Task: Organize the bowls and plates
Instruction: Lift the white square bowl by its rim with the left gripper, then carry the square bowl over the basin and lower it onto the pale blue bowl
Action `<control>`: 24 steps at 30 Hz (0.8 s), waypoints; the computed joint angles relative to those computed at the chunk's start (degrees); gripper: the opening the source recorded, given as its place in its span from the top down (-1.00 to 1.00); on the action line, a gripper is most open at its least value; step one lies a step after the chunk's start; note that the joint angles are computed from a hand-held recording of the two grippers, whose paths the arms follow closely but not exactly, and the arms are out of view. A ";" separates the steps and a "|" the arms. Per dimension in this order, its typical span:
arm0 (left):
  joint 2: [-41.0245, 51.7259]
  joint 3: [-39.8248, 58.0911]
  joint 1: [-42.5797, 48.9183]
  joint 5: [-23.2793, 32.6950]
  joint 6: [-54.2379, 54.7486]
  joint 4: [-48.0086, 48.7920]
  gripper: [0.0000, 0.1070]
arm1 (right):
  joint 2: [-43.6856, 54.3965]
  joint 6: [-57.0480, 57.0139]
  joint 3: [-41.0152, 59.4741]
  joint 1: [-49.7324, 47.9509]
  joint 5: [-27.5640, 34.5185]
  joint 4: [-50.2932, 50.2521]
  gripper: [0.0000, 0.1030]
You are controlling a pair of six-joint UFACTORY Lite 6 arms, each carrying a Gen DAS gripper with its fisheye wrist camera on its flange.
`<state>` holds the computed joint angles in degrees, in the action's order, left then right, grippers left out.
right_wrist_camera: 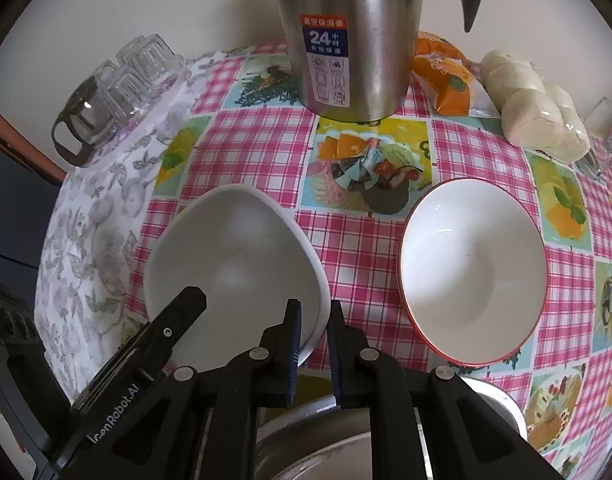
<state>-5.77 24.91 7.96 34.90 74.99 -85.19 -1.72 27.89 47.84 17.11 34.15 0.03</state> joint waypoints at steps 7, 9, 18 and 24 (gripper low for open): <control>-10.72 -1.61 -0.29 0.30 -9.46 8.16 0.56 | -7.68 -0.77 -2.39 -0.26 2.06 1.56 0.72; -15.30 -2.13 -1.40 -0.25 -14.34 12.03 0.56 | -10.66 -0.96 -3.10 -0.38 3.17 1.89 0.72; -33.88 -3.69 -7.55 0.83 -35.18 27.14 0.56 | -26.57 -2.69 -5.97 -2.92 11.03 3.23 0.72; -45.24 -3.03 -12.02 3.24 -49.16 38.39 0.56 | -38.46 -2.95 -6.96 -3.89 18.40 3.44 0.71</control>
